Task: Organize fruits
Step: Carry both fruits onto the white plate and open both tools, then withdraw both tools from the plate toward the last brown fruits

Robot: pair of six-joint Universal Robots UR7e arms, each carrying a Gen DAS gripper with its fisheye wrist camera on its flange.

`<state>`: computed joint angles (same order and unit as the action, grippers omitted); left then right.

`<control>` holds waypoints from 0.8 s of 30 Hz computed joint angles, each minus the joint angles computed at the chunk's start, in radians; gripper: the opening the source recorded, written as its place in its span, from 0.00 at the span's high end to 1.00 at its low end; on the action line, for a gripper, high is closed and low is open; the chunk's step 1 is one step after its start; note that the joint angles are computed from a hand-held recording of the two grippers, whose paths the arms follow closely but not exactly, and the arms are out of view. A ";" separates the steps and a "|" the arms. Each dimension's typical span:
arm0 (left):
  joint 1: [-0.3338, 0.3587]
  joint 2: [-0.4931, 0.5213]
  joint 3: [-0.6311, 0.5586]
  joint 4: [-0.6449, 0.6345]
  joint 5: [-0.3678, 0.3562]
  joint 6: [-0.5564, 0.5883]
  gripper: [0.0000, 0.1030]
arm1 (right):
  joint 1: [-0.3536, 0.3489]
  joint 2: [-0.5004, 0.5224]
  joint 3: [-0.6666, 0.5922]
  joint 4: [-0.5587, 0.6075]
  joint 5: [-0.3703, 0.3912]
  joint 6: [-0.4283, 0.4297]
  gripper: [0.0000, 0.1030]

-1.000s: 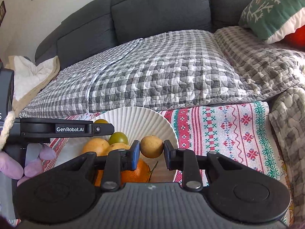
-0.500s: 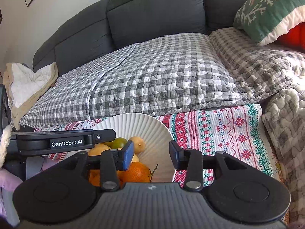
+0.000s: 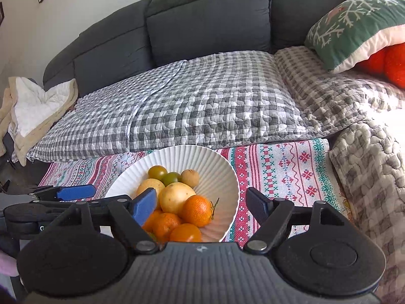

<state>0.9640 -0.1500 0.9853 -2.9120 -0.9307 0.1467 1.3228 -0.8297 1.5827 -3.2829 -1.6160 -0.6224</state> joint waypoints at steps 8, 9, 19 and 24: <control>-0.020 -0.087 0.171 -0.038 0.021 -0.009 0.09 | 0.004 -0.048 0.099 -0.042 -0.028 -0.003 0.10; -0.024 -0.096 0.189 -0.040 0.024 -0.013 0.06 | 0.004 -0.052 0.110 -0.049 -0.033 -0.004 0.10; -0.050 -0.151 0.334 -0.065 0.042 -0.051 0.04 | 0.001 -0.068 0.192 -0.099 -0.090 -0.021 0.02; -0.059 -0.163 0.403 -0.121 0.051 -0.024 0.04 | 0.002 -0.061 0.217 -0.137 -0.160 -0.018 0.01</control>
<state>0.9052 -0.3126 1.3882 -3.0334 -0.8796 0.1226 1.3247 -0.8910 1.7994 -3.4196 -1.7760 -0.6404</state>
